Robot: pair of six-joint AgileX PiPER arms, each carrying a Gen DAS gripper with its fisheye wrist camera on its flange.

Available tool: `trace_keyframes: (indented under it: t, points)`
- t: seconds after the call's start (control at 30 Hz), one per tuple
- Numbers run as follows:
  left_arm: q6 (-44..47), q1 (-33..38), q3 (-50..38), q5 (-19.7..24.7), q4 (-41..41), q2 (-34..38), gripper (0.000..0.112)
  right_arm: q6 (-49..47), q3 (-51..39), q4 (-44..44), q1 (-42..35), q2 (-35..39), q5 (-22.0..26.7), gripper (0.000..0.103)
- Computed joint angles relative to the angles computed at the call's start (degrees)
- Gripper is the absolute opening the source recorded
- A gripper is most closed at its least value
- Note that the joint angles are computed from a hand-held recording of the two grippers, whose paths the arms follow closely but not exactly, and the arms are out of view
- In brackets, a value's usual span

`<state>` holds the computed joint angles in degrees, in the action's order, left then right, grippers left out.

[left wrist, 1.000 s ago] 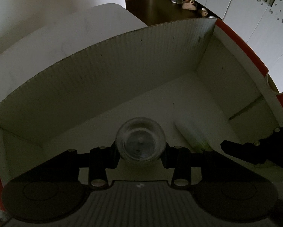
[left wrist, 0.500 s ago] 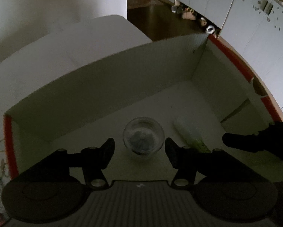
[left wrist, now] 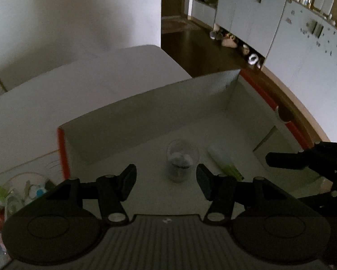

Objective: Organize rigid objects
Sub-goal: 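Open both tools to release the glue stick and cup inside the box, then withdraw both tools from the box back toward the mat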

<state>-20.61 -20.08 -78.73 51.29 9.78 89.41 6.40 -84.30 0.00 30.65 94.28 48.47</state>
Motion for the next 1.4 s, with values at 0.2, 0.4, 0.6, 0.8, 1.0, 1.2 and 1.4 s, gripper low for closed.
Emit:
trace_keyframes:
  t: [0.2, 0.4, 0.6, 0.8, 1.0, 1.2, 1.4]
  points:
    - [-1.31, -0.63, 3.85, -1.11, 1.8, -5.68, 0.066, 2.39, 1.03, -0.95, 1.68, -2.94, -0.7, 0.073]
    - [1.66, 1.17, 8.08, -2.16, -0.08, -11.99, 0.066, 7.88, 2.84, -5.22, 5.18, -5.68, -1.5, 0.08]
    - [9.28, 6.19, 12.36, -2.54, -6.01, -19.2, 0.07, 16.46, 3.85, -11.93, 10.88, -7.72, -1.89, 0.086]
    - [21.08, 15.65, 14.66, -0.02, -15.93, -25.24, 0.072, 28.25, 3.94, -19.45, 18.09, -8.52, -0.95, 0.088]
    - [37.64, 28.49, 16.62, 3.84, -28.01, -29.31, 0.078, 39.33, 2.34, -26.8, 25.41, -7.33, 0.88, 0.089]
    - [55.96, 45.38, 18.48, 10.66, -40.64, -31.64, 0.081, 51.88, 1.22, -36.07, 33.01, -5.47, 3.08, 0.091]
    - [72.52, 62.61, 19.8, 17.52, -49.99, -31.36, 0.082, 59.05, -2.05, -41.26, 38.61, -1.9, 4.94, 0.098]
